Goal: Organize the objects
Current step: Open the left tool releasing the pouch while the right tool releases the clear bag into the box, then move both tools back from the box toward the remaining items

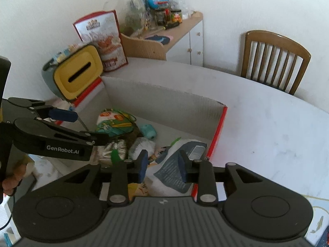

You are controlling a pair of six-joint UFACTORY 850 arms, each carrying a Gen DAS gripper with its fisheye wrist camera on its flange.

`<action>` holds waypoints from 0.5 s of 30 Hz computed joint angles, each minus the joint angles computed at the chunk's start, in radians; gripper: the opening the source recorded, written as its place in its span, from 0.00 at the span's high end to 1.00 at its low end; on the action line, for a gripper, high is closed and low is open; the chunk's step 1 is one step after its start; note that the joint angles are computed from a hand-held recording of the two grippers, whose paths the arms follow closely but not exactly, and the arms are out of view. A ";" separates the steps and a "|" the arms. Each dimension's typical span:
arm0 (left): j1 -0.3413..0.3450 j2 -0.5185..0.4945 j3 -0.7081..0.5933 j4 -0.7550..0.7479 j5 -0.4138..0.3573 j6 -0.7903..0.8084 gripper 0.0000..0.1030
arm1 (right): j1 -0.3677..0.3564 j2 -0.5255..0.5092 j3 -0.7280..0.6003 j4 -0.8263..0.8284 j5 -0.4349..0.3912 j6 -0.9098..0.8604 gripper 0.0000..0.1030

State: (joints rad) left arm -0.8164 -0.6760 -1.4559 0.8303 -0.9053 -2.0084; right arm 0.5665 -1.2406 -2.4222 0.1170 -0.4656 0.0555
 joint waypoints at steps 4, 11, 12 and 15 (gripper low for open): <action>-0.024 0.000 -0.024 0.027 -0.037 -0.012 0.15 | 0.000 0.113 0.187 0.089 0.122 -0.083 0.43; -0.056 -0.007 -0.071 0.057 -0.092 -0.022 0.09 | -0.003 0.253 0.401 0.309 0.248 -0.294 0.38; -0.059 -0.009 -0.077 0.058 -0.096 -0.022 0.09 | -0.004 0.274 0.434 0.366 0.267 -0.353 0.37; -0.069 -0.020 -0.103 0.060 -0.113 -0.017 0.08 | -0.007 0.332 0.528 0.558 0.317 -0.548 0.33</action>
